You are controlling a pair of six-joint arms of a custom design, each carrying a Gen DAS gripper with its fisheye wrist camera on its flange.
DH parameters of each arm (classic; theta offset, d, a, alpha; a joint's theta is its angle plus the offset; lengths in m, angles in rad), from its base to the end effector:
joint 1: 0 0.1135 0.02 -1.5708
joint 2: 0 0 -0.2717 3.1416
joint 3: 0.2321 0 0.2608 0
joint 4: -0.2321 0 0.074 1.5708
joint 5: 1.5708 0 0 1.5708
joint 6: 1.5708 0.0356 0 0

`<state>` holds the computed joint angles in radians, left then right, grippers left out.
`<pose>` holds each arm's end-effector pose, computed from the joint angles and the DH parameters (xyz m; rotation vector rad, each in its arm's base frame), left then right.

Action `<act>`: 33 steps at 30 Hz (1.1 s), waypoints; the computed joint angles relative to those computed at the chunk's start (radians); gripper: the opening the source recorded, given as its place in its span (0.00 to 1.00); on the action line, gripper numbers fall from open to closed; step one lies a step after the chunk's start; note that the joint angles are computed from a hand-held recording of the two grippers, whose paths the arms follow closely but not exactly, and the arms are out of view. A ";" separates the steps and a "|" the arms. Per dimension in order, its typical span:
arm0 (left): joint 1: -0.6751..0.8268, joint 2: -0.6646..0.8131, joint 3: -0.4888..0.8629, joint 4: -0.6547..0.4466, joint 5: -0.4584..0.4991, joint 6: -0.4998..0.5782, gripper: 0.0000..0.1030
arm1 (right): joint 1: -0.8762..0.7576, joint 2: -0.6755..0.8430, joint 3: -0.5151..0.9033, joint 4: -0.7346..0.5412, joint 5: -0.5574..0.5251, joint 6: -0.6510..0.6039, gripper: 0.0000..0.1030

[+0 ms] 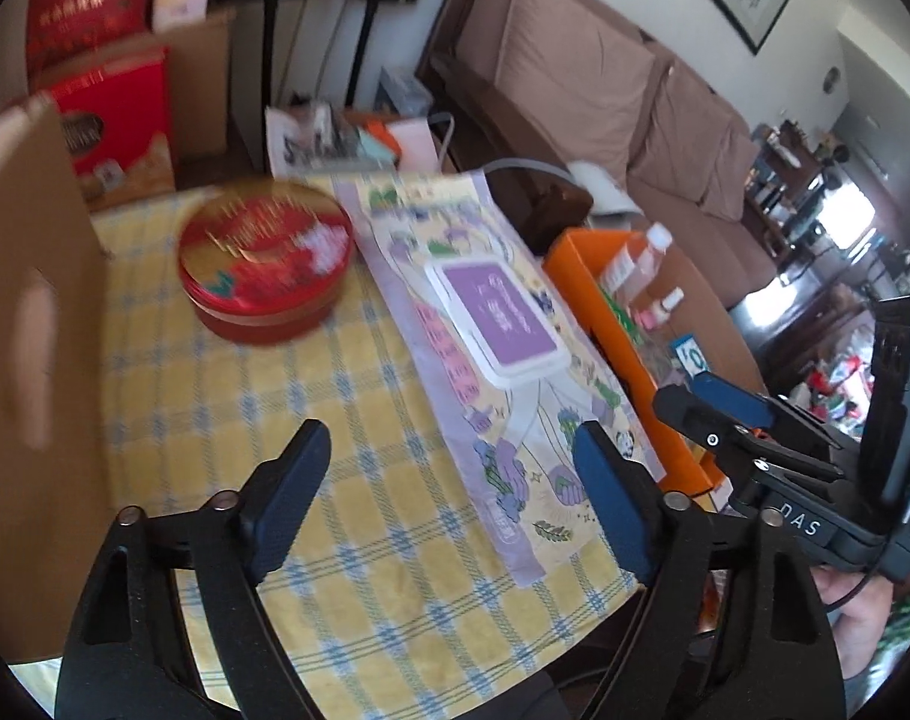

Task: Organize objects
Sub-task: 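Move both grippers to the purple Titanfine wet-wipes pack, then lower the left gripper onto the edge of the wet-wipes pack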

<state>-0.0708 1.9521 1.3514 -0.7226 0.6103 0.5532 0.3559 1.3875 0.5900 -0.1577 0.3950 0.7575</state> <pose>0.3872 -0.0479 0.1717 0.9180 2.5057 -0.7364 0.2414 0.0751 0.1537 0.6334 2.3401 -0.0046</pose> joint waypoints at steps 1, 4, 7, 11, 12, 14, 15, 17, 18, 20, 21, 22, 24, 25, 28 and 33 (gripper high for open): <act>-0.007 0.020 0.007 -0.005 -0.004 -0.006 0.69 | -0.007 0.006 -0.009 0.017 -0.012 -0.002 0.56; -0.030 0.073 0.023 -0.013 -0.012 -0.023 0.66 | -0.043 0.027 -0.038 0.084 -0.072 -0.009 0.52; -0.046 0.094 0.018 0.021 -0.021 -0.048 0.66 | -0.072 0.045 -0.053 0.123 -0.106 -0.020 0.50; -0.061 0.128 0.037 0.028 -0.016 -0.070 0.66 | -0.120 0.082 -0.060 0.165 -0.151 -0.040 0.50; -0.067 0.135 0.041 0.033 -0.018 -0.075 0.66 | -0.128 0.091 -0.060 0.174 -0.158 -0.044 0.50; -0.078 0.149 0.050 0.042 -0.026 -0.086 0.66 | -0.146 0.109 -0.058 0.191 -0.174 -0.053 0.50; -0.082 0.157 0.056 0.044 -0.029 -0.090 0.66 | -0.153 0.117 -0.056 0.198 -0.181 -0.057 0.50; -0.089 0.171 0.070 0.038 -0.030 -0.098 0.66 | -0.170 0.135 -0.050 0.212 -0.199 -0.068 0.50; -0.093 0.180 0.079 0.034 -0.029 -0.102 0.66 | -0.178 0.144 -0.048 0.220 -0.208 -0.073 0.50; -0.099 0.198 0.096 0.029 -0.029 -0.111 0.66 | -0.193 0.166 -0.039 0.228 -0.225 -0.084 0.50; -0.101 0.208 0.105 0.028 -0.027 -0.115 0.66 | -0.201 0.178 -0.034 0.234 -0.234 -0.090 0.50; -0.103 0.217 0.114 0.025 -0.024 -0.119 0.66 | -0.206 0.186 -0.032 0.240 -0.241 -0.094 0.50; -0.104 0.240 0.138 0.010 -0.016 -0.124 0.66 | -0.222 0.204 -0.028 0.258 -0.265 -0.102 0.50; -0.104 0.249 0.148 0.003 -0.009 -0.128 0.66 | -0.229 0.214 -0.024 0.265 -0.274 -0.105 0.50; -0.101 0.267 0.174 0.001 0.012 -0.152 0.66 | -0.247 0.233 -0.021 0.290 -0.295 -0.118 0.50; -0.089 0.298 0.221 0.003 0.042 -0.209 0.66 | -0.264 0.266 0.015 0.281 -0.298 -0.142 0.50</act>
